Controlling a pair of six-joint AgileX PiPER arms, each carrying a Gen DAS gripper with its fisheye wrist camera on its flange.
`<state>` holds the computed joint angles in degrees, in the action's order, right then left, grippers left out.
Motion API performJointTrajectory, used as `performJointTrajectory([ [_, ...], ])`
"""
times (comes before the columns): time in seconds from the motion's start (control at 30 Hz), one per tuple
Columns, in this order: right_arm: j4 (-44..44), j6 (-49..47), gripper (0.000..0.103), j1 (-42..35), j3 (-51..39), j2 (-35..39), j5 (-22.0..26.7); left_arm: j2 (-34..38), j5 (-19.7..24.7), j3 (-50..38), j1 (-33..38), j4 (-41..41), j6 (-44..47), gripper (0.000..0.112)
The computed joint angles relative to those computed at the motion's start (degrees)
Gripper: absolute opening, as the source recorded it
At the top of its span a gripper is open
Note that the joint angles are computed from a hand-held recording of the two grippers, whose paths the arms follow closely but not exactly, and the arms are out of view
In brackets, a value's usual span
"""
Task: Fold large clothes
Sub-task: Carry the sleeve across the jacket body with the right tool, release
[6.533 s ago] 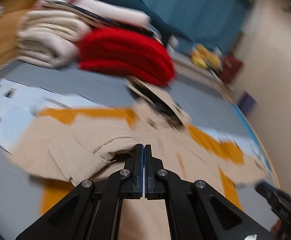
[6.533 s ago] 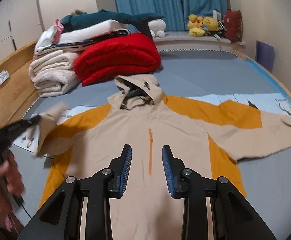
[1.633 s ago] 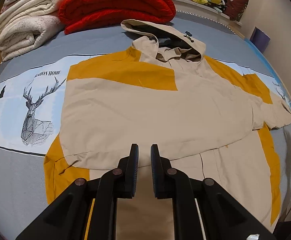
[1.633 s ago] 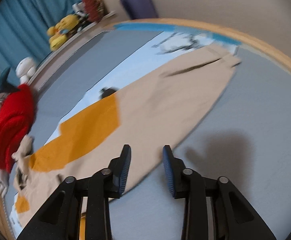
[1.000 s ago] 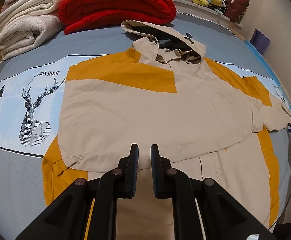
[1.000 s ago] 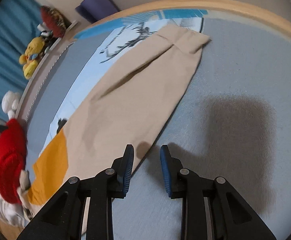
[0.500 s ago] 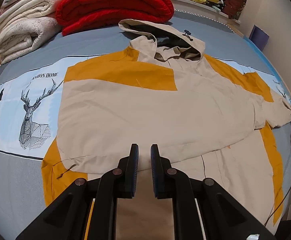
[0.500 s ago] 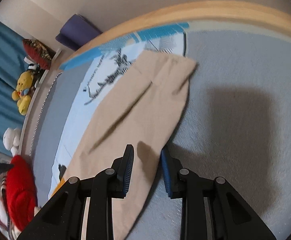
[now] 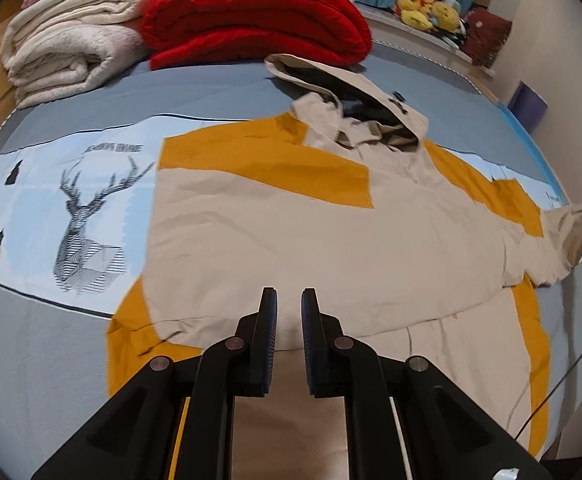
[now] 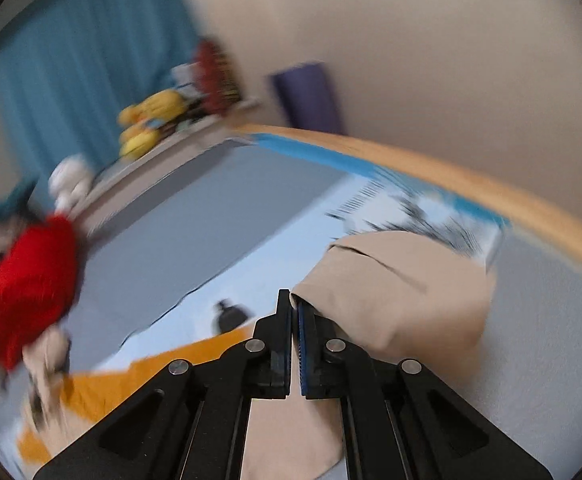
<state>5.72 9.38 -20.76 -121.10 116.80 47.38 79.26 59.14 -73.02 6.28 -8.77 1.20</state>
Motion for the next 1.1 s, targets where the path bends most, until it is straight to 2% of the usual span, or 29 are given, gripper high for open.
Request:
performJointTrajectory([
  [0.07, -2.5, -0.7, 0.003, 5.0, 2.8, -3.4, -0.9, 0.2, 0.8, -0.9, 2.6, -1.6, 0.8, 0.011],
  [0.17, -7.8, -2.4, 0.003, 18.2, 9.1, -9.8, -2.6, 0.3, 1.6, -2.0, 5.7, -3.7, 1.9, 0.011],
  [0.27, -10.5, -2.2, 0.003, 30.1, 11.9, -12.4, -3.1, 0.2, 2.5, -3.2, 8.3, -5.2, 2.9, 0.011],
  [0.37, -11.4, 2.7, 0.003, 42.4, 12.4, -11.8, -2.4, 0.7, 3.6, -3.9, 10.2, -7.4, 4.1, 0.011],
  [0.53, -6.3, 4.8, 0.006, 53.3, 11.5, -6.5, 2.8, 1.7, 6.0, -4.8, 12.0, -10.6, 5.4, 0.011],
  [0.6, -4.8, 6.4, 0.007, 55.2, 12.8, -6.3, 5.6, 1.6, 7.1, -4.8, 11.7, -11.3, 6.1, 0.011],
  [0.7, -5.4, 9.1, 0.014, 56.5, 17.3, -9.9, 8.7, 1.4, 7.2, -4.6, 10.8, -11.5, 6.1, 0.011],
  [0.87, -5.3, 14.3, 0.029, 51.4, 31.5, -21.7, 3.7, 1.1, 5.5, -3.2, 7.8, -10.7, 4.4, 0.011],
  [0.9, -5.1, 14.9, 0.033, 49.9, 32.4, -22.2, 2.9, 1.0, 5.0, -2.9, 7.0, -10.4, 3.9, 0.011],
  [0.97, -2.8, 15.3, 0.035, 46.8, 34.0, -22.9, 1.6, 1.0, 4.0, -2.4, 5.4, -10.0, 3.3, 0.011],
  [1.0, 0.0, 14.7, 0.035, 44.9, 35.7, -22.9, 0.3, 1.0, 3.3, -2.0, 4.2, -9.7, 2.9, 0.011],
  [1.07, 5.0, 12.1, 0.035, 42.3, 35.4, -21.0, 0.8, 1.1, 2.0, -1.4, 1.9, -8.7, 2.1, 0.011],
  [1.1, 10.0, 9.1, 0.035, 40.6, 36.1, -19.9, 0.3, 1.1, 1.3, -1.1, 0.6, -7.9, 1.5, 0.011],
])
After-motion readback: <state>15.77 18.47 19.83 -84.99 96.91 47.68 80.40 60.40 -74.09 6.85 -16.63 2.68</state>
